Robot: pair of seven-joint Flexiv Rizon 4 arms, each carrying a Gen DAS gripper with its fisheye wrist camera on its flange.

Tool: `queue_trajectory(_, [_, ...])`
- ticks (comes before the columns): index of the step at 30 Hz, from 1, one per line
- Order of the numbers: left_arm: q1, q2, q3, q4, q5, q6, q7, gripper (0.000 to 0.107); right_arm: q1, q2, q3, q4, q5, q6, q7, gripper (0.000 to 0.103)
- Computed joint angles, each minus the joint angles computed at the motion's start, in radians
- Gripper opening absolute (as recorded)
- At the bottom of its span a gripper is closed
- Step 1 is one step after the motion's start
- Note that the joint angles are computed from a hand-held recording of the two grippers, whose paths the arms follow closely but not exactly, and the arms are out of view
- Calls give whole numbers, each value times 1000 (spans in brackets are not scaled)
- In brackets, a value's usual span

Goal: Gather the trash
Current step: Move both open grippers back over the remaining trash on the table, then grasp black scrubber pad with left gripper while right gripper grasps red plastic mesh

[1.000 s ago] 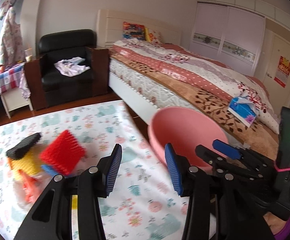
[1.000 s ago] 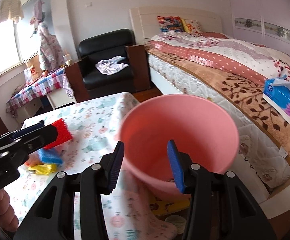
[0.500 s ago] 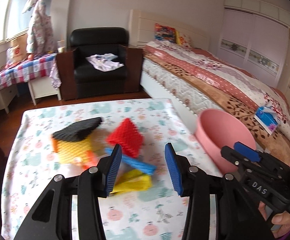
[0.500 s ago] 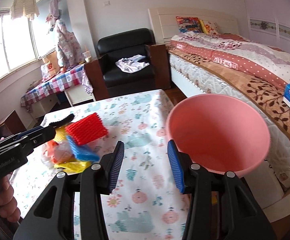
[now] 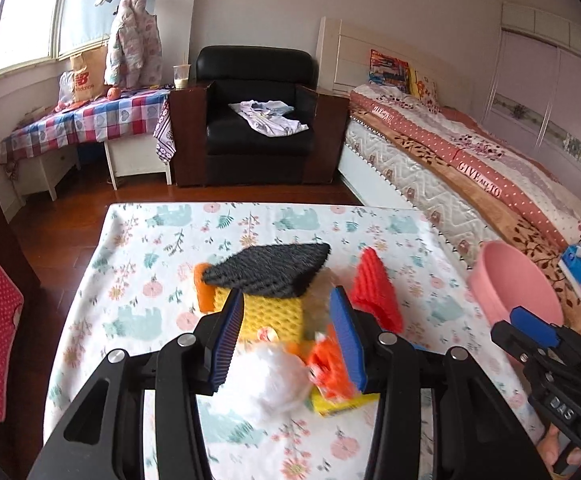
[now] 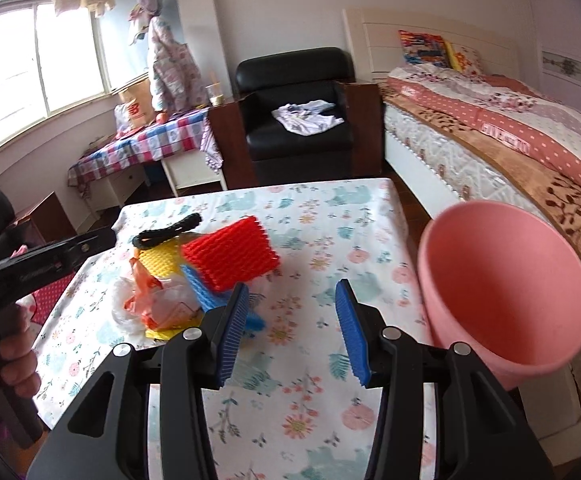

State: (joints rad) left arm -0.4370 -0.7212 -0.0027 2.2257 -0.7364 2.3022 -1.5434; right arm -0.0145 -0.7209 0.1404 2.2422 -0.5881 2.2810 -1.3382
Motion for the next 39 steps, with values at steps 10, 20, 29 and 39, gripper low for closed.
queue_trajectory(10, [-2, -75, 63, -143, -17, -154, 175, 44, -55, -41, 74, -97, -171, -101, 120, 46])
queue_trajectory(20, [102, -113, 26, -155, 124, -193, 89, 5, -84, -92, 124, -183, -361, -193, 242, 46])
queue_trajectory(29, [203, -70, -19, -63, 301, -95, -74, 4, -16, -117, 131, -231, -272, -264, 216, 46])
queue_trajectory(39, [209, -32, -23, 2, 361, -28, -162, 4, -24, -131, 174, -235, -180, -314, 161, 16])
